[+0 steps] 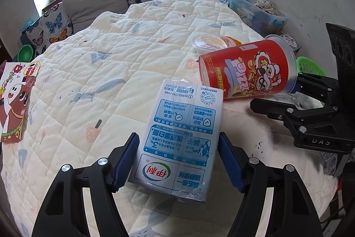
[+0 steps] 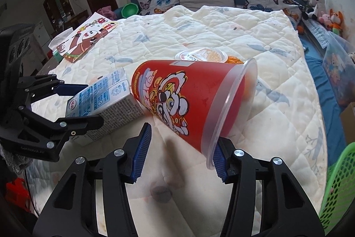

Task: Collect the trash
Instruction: 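Hold the milk carton with the left gripper while the right gripper grasps the red cup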

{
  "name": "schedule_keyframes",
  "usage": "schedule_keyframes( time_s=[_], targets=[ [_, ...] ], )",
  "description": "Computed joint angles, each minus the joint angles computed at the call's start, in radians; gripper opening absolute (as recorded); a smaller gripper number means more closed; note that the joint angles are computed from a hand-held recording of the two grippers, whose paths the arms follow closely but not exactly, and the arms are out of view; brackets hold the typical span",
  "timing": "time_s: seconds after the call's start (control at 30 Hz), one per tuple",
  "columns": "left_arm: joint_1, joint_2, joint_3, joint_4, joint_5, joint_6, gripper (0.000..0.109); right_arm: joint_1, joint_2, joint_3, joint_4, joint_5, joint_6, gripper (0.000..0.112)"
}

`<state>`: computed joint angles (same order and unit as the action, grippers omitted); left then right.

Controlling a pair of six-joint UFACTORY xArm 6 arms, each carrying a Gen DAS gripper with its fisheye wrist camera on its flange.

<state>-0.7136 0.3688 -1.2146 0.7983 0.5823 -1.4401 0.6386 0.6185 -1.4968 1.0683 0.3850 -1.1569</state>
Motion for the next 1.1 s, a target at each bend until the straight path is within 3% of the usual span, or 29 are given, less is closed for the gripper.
schedule_keyframes(
  time_s=[0.27,0.4,0.6,1.1],
  targets=[
    [-0.015,-0.046,0.04,0.049,0.022,-0.063,0.066,0.012,-0.001,0.002,0.029,0.0,-0.005,0.03],
    [-0.023,-0.066,0.052,0.066,0.037,-0.088,0.066,0.017,-0.032,0.033,0.104,-0.002,-0.056,0.018],
    [-0.038,-0.089,0.064,0.081,0.055,-0.114,0.066,0.025,-0.086,0.083,0.221,0.0,-0.131,0.01],
    [-0.036,-0.12,0.097,0.102,0.048,-0.151,0.066,0.024,-0.063,0.05,0.265,0.026,-0.073,0.013]
  ],
)
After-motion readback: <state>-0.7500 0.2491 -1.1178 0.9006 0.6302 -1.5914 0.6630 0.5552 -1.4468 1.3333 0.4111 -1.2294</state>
